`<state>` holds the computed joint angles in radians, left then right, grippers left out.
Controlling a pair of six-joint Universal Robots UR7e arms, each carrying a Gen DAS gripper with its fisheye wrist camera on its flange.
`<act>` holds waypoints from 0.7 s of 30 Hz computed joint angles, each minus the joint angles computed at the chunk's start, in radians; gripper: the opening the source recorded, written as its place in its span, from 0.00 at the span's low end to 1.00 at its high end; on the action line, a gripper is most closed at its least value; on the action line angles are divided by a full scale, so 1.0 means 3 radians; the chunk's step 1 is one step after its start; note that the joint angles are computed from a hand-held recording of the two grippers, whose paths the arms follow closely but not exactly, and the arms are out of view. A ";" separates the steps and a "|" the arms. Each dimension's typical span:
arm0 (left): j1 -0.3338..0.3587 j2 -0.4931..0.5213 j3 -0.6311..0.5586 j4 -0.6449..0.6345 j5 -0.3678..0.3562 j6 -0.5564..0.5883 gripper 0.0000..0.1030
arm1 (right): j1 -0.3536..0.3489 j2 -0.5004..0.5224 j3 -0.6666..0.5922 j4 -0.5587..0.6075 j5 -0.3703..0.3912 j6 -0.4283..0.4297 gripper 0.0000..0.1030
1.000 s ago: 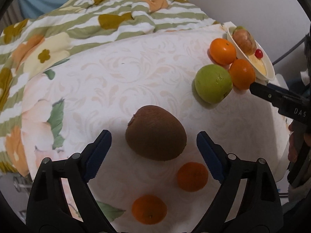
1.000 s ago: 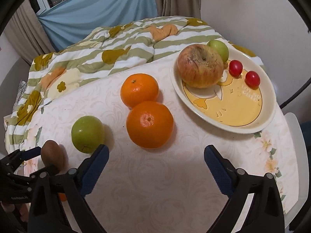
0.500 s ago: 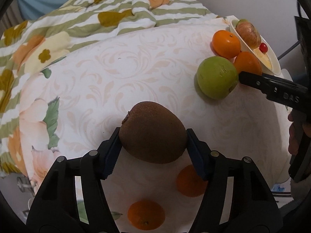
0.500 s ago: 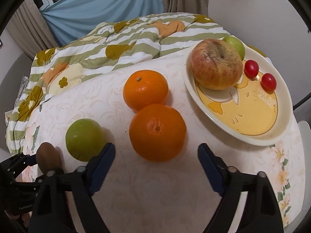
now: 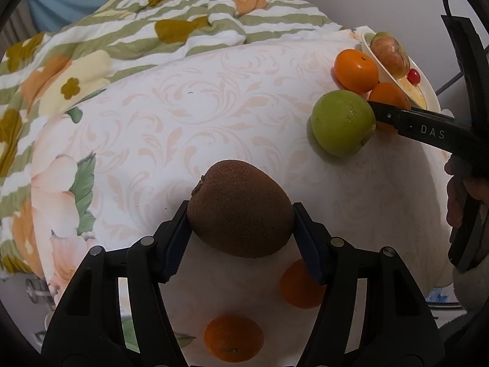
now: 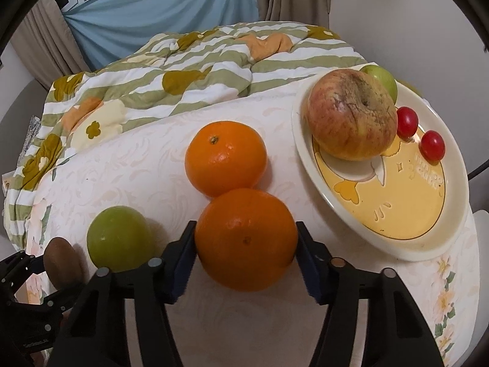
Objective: Organize fruits
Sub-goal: 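Grasp the brown kiwi with the left tool while the right tool grasps a large orange, then carry the kiwi and orange over the cream plate with both tools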
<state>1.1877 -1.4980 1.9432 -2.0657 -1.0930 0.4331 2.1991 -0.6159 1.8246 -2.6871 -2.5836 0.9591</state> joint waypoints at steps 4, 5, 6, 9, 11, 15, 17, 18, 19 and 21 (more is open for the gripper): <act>-0.0008 -0.0015 0.0002 0.0002 -0.0012 -0.0006 0.69 | 0.0026 0.0004 -0.0019 0.0067 -0.0021 0.0067 0.54; -0.0011 -0.0026 0.0007 -0.0004 -0.0015 -0.0006 0.69 | 0.0038 0.0000 -0.0019 0.0066 -0.0027 0.0079 0.54; -0.0012 -0.0040 0.0009 -0.0004 -0.0019 -0.0006 0.69 | 0.0052 -0.0005 -0.0022 0.0083 -0.0037 0.0089 0.54; -0.0031 -0.0081 0.0001 0.0002 -0.0032 -0.0007 0.69 | 0.0092 -0.0028 -0.0035 0.0163 -0.0066 0.0127 0.54; -0.0046 -0.0112 -0.0007 0.0005 -0.0047 -0.0002 0.69 | 0.0121 -0.0046 -0.0039 0.0190 -0.0075 0.0147 0.54; -0.0097 -0.0169 -0.0031 0.0000 -0.0087 0.0006 0.69 | 0.0196 -0.0101 -0.0058 0.0326 -0.0124 0.0235 0.54; -0.0132 -0.0206 -0.0036 0.0007 -0.0114 -0.0008 0.69 | 0.0238 -0.0127 -0.0060 0.0387 -0.0143 0.0292 0.54; -0.0154 -0.0231 -0.0039 0.0021 -0.0130 -0.0026 0.69 | 0.0263 -0.0151 -0.0057 0.0433 -0.0155 0.0325 0.54; -0.0180 -0.0256 -0.0039 0.0033 -0.0148 -0.0047 0.69 | 0.0284 -0.0168 -0.0055 0.0474 -0.0166 0.0353 0.54; -0.0234 -0.0305 -0.0030 0.0042 -0.0177 -0.0081 0.69 | 0.0342 -0.0229 -0.0039 0.0566 -0.0198 0.0405 0.54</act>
